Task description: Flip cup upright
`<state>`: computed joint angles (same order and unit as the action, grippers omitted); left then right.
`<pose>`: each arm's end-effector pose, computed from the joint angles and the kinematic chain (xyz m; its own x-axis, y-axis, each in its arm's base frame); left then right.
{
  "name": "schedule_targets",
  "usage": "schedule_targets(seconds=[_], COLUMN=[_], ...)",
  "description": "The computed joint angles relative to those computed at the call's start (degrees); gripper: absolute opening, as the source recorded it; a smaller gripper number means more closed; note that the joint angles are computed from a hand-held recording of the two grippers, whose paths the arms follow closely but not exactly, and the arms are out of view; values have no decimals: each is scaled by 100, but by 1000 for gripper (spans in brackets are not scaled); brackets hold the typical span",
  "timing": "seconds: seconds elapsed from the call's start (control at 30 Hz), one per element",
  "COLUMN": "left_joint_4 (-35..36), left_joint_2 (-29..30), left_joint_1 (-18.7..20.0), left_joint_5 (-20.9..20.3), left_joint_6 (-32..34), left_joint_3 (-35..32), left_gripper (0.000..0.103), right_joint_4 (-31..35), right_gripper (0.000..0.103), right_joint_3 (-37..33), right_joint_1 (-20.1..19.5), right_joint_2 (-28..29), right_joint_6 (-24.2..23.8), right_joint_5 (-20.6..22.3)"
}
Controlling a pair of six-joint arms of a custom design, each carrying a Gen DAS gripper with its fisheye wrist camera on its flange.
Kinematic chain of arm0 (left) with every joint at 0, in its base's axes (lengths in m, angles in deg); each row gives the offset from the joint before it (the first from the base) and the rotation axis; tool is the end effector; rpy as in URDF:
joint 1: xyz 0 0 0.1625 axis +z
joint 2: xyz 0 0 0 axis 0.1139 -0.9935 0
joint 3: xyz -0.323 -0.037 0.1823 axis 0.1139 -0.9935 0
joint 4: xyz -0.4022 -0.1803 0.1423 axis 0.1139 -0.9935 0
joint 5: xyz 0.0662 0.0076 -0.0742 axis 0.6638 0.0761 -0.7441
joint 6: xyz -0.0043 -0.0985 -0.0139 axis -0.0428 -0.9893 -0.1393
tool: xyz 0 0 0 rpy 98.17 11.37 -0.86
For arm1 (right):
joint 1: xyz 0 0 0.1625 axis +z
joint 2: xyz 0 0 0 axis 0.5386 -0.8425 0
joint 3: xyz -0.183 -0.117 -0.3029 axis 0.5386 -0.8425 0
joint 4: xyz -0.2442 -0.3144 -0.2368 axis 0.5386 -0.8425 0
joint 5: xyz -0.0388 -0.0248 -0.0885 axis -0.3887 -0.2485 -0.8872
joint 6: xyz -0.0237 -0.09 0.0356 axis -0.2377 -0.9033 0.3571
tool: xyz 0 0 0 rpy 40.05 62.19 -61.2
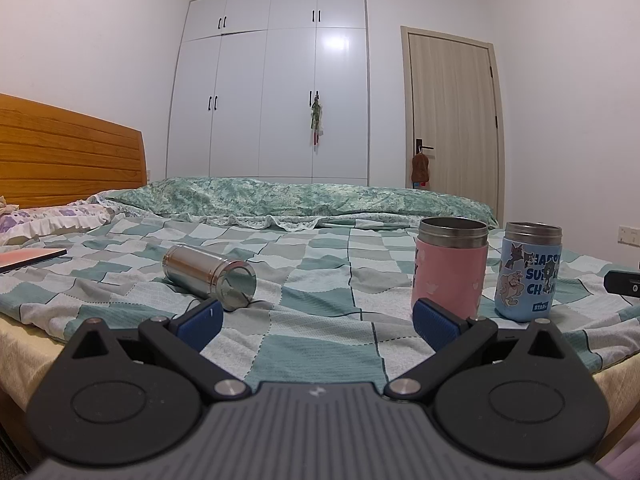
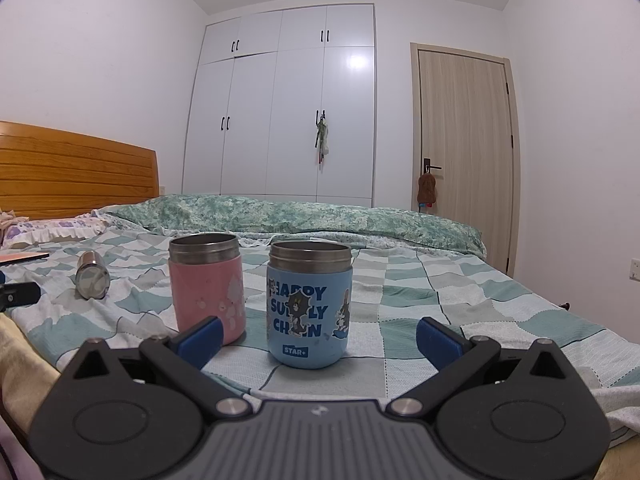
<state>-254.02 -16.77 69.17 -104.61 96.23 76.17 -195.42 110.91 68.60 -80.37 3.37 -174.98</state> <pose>-0.0551 -0.7384 0.1847 -0.6177 0.5127 -0.5963 0.7413 0.1265 -0.6592 0.1916 -0.5704 0.0465 -0.6256 0.4053 0.6666 -0.6725 0.1530 -0.7241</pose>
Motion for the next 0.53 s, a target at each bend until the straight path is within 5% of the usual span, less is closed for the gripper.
schedule_targets(seconds=[0.53], left_joint_4=[47], left_joint_2=[-20], left_joint_1=[41], left_joint_5=[-163], left_joint_6=[46], left_joint_3=[-15], left_gripper=[103], right_joint_4=[-3], right_gripper=[103], right_joint_3=[-7], right_joint_1=[0], right_joint_2=[8], right_joint_6=[-7], right_joint_5=[-3])
